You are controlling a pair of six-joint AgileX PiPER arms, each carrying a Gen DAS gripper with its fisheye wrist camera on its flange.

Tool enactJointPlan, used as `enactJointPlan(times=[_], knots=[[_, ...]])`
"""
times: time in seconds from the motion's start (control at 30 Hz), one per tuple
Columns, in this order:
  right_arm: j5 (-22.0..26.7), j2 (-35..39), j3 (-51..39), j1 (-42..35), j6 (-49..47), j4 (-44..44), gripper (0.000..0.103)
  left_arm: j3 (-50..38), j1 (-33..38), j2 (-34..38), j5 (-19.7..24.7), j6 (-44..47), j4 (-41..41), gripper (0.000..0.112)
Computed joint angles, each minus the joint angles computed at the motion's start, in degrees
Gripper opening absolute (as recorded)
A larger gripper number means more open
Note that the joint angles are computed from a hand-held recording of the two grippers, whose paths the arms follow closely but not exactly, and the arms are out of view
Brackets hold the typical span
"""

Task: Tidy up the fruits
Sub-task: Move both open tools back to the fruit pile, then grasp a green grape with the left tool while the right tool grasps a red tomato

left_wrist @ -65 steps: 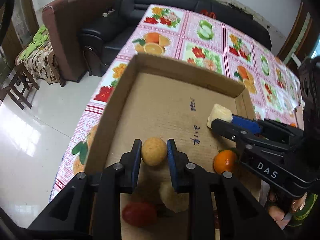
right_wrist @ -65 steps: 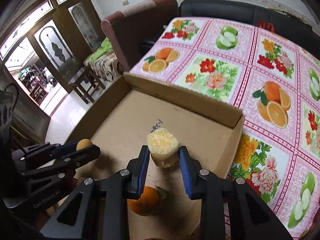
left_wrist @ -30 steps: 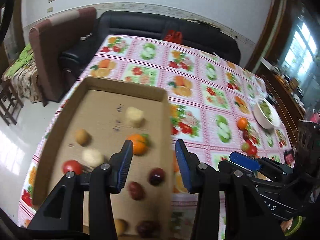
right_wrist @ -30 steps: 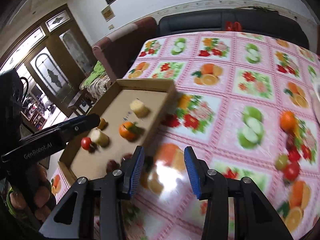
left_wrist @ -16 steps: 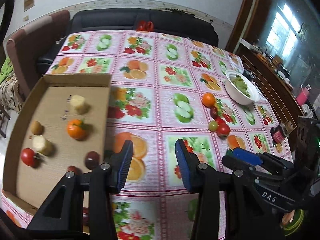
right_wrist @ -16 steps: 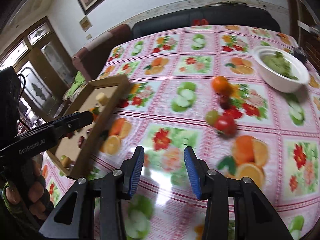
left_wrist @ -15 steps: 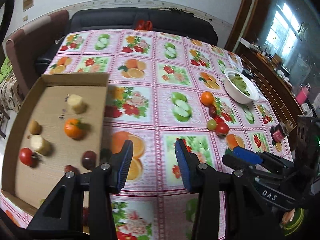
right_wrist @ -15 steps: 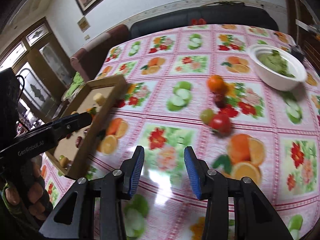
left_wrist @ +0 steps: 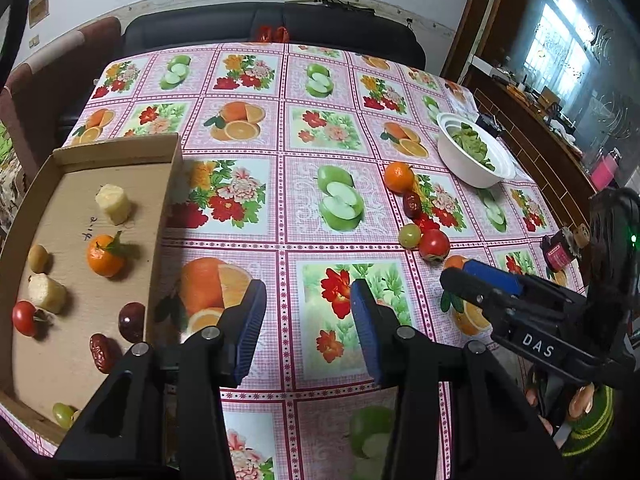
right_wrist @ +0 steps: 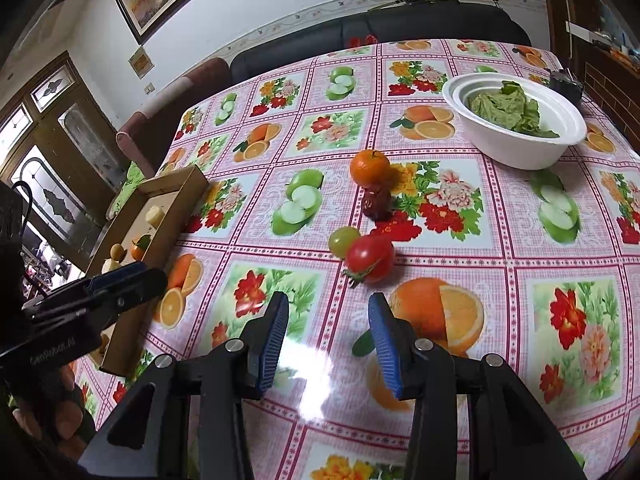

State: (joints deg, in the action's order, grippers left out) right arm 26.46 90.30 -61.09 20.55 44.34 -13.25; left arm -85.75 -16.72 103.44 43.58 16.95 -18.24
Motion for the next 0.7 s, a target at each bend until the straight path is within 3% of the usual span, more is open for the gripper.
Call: enactJointPlan(times=[0.43,0.5,0.57,0.7], knots=[[0.72,7.74,-5.64,-2.66,0.04,-4.52,0.045,-5.78,-1.96,5.79,1.88,-0.33,0.85,0.041],[-0.09,8.65,-6.31,-4.29,-4.23,-0.34,0.032,-7.75,-3.05,7.21,2.36,-0.59,1.31,0.041],[-1.76,8.33,-5.47,-6.05,-10.33,6.01,0.033,-9.65,-4.09,8.64,2.88,0.37,0.57,0.041],[-4.36,3.82,-0.23,-7.72,-11.53,7.61,0.033,-14.49,-6.88,12.50,3.63,1.24,0.07,0.041]])
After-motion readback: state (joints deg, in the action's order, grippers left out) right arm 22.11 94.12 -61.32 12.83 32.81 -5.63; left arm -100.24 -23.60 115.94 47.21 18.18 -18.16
